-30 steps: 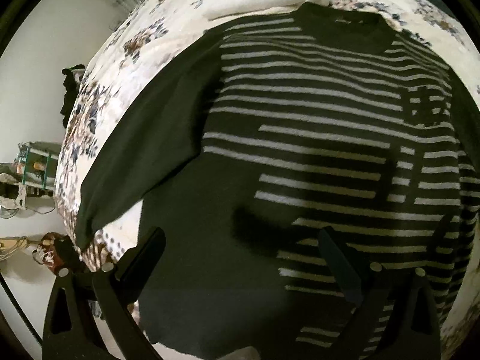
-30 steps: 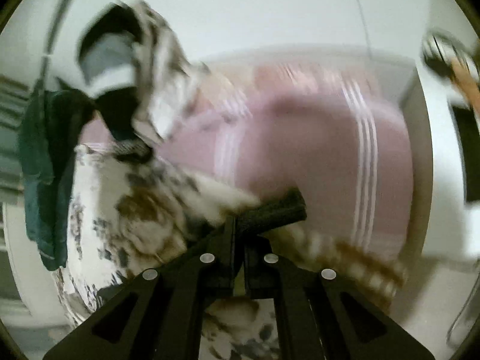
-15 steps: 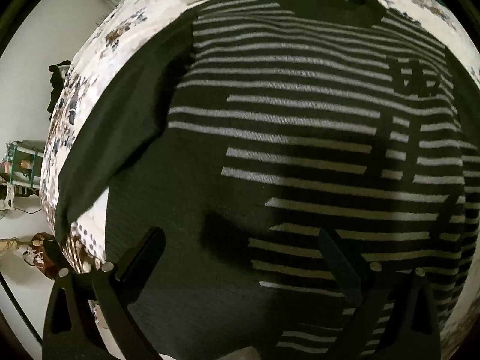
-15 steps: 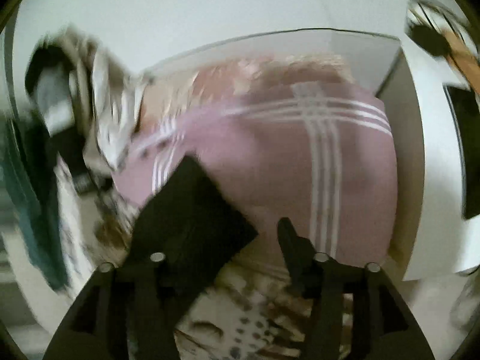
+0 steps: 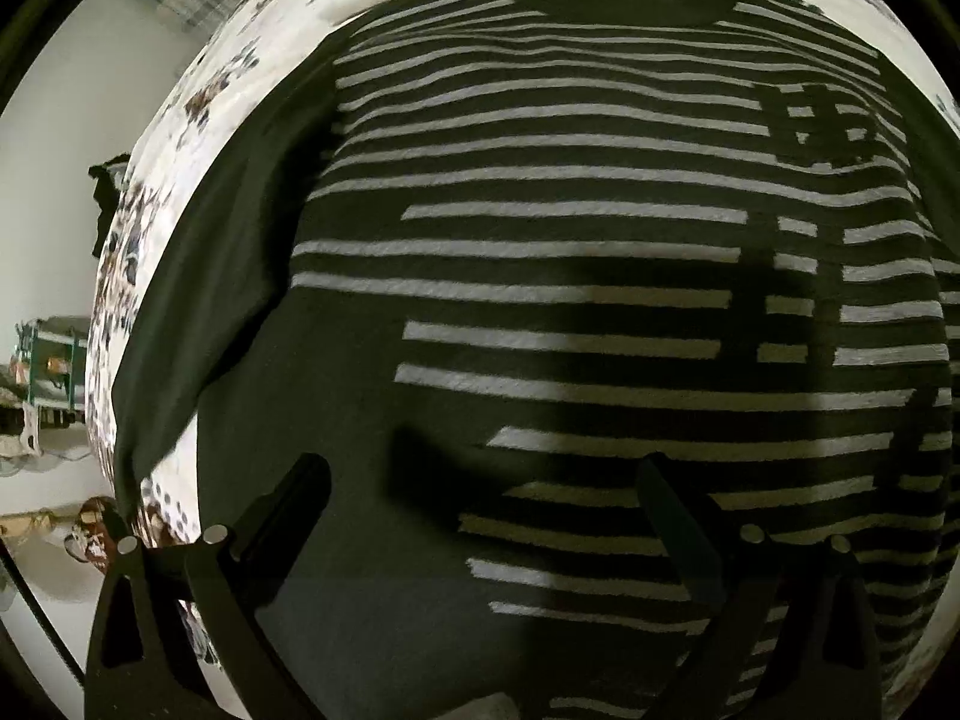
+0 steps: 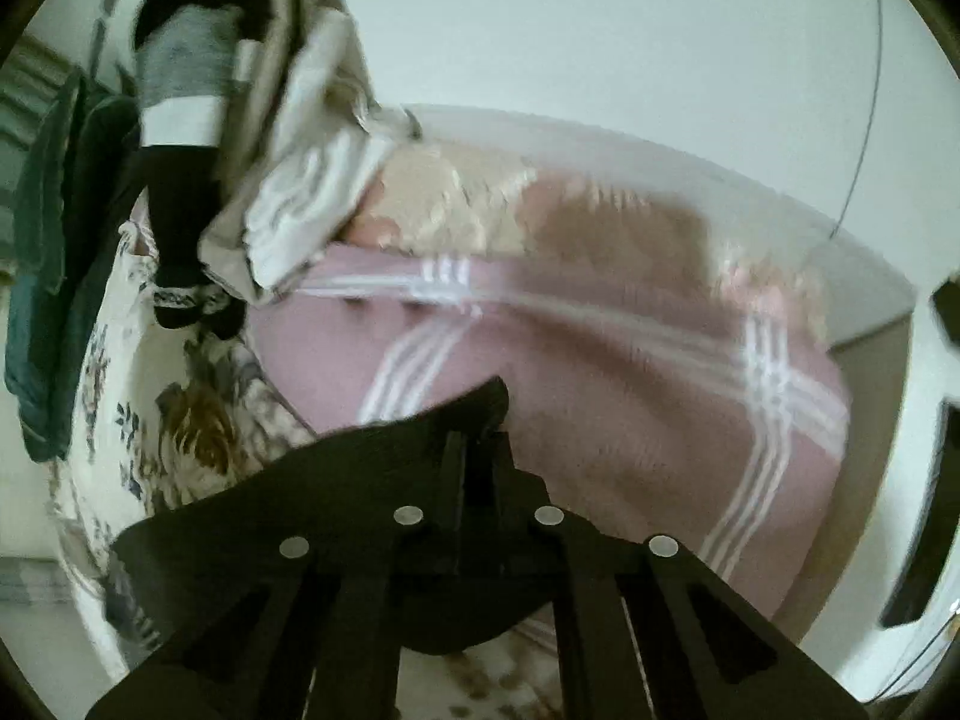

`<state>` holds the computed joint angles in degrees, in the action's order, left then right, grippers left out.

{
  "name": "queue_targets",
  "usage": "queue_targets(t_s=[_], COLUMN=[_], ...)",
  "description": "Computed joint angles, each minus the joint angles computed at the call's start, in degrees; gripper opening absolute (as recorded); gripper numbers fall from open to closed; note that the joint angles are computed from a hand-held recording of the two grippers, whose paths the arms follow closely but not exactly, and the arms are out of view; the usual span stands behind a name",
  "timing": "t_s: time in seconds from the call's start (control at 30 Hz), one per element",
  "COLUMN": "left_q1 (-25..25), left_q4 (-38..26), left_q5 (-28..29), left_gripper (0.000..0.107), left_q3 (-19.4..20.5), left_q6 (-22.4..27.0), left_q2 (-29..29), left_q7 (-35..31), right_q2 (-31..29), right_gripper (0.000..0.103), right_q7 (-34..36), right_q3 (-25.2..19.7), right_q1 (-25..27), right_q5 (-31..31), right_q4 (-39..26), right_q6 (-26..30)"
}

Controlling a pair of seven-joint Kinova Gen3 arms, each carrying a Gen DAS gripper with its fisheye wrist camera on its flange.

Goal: Fold small clothes

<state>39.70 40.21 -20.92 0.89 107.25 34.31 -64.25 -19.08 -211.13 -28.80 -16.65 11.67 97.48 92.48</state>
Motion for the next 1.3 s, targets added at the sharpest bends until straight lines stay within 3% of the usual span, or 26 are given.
queue_targets(t_s=[0.07, 0.13, 0.23, 0.3, 0.37, 0.4, 0.43, 0.57, 0.63, 0.7, 0.8, 0.87, 1.1, 1.17, 1.2, 1.3], left_q1=[0.08, 0.16, 0.00, -0.13, -0.75, -1.07, -1.65, -4.23, -4.66, -4.72, -4.66, -4.65, -4.52, -4.63, -4.63, -4.59], left_q4=[-0.52, -0.79, 1.11, 2.95, 5.87, 6.55, 7.63, 10.27, 9.99, 9.67, 9.02, 8.85, 9.70, 10.24, 10.58, 10.76], left_q5=[-0.01, 0.16, 0.80, 1.16, 2.02, 2.31, 2.96, 5.80, 6.04, 5.93, 5.92, 5.89, 5.84, 5.82, 5.83, 5.84], left_gripper=[0.103, 0.103, 0.103, 0.103, 0.103, 0.103, 0.103, 0.103, 0.103, 0.103, 0.103, 0.103, 0.103, 0.103, 0.103, 0.103], left_q3=[0.04, 0.02, 0.16, 0.32, 0.67, 0.85, 1.08, 2.06, 2.34, 2.40, 2.26, 2.16, 2.22, 2.34, 2.38, 2.44], left_q6=[-0.01, -0.44, -2.34, -3.79, -6.28, -6.97, -8.07, -10.88, -10.68, -10.52, -10.19, -10.19, -10.64, -11.11, -11.31, -11.28], left_q2=[0.32, 0.62, 0.38, 0.19, -0.70, -0.94, -1.41, -2.78, -2.68, -2.44, -1.97, -1.85, -2.31, -2.66, -2.87, -3.04], left_q7=[-0.11, 0.10, 0.60, 1.11, 2.04, 2.32, 2.79, 4.17, 3.83, 3.55, 3.80, 4.00, 4.60, 4.30, 4.30, 4.44], right_q2=[1.07, 0.99, -1.91, -7.09, -12.40, -15.06, -17.57, -25.43, -25.56, -23.42, -22.79, -23.14, -24.71, -23.91, -22.73, -22.12], right_gripper=[0.005, 0.003, 0.005, 0.008, 0.036, 0.056, 0.060, 0.060, 0.060, 0.060, 0.060, 0.060, 0.059, 0.033, 0.011, 0.010], right_q7=[0.55, 1.13, 2.25, -0.89, -5.55, -7.88, -10.21, -18.90, -20.03, -17.96, -12.15, -10.37, -5.84, -4.67, -4.19, -2.63], right_q3=[-2.30, -1.10, 5.84, 6.87, 3.76, 1.48, -0.75, -6.25, -7.87, -8.73, -11.22, -12.00, -10.74, -11.89, -12.70, -15.29], right_q1=[2.25, 2.89, 1.38, 3.72, 8.44, 11.09, 13.75, 18.73, 19.42, 20.79, 28.35, 30.55, 31.64, 34.10, 34.85, 38.46], right_q5=[2.54, 3.82, -0.39, -4.36, -6.60, -7.46, -8.00, -10.01, -8.61, -7.86, -10.16, -12.50, -15.80, -16.08, -16.24, -16.12], right_q4=[-3.10, -4.37, -0.21, 4.16, 6.67, 7.45, 8.29, 13.47, 13.58, 11.06, 5.70, 4.07, 11.94, 11.54, 10.33, 3.74], right_q6=[4.66, 6.52, 2.32, -2.34, -5.66, -6.62, -7.77, -15.33, -15.97, -13.38, -6.51, -4.90, -16.76, -15.78, -13.90, -6.92])
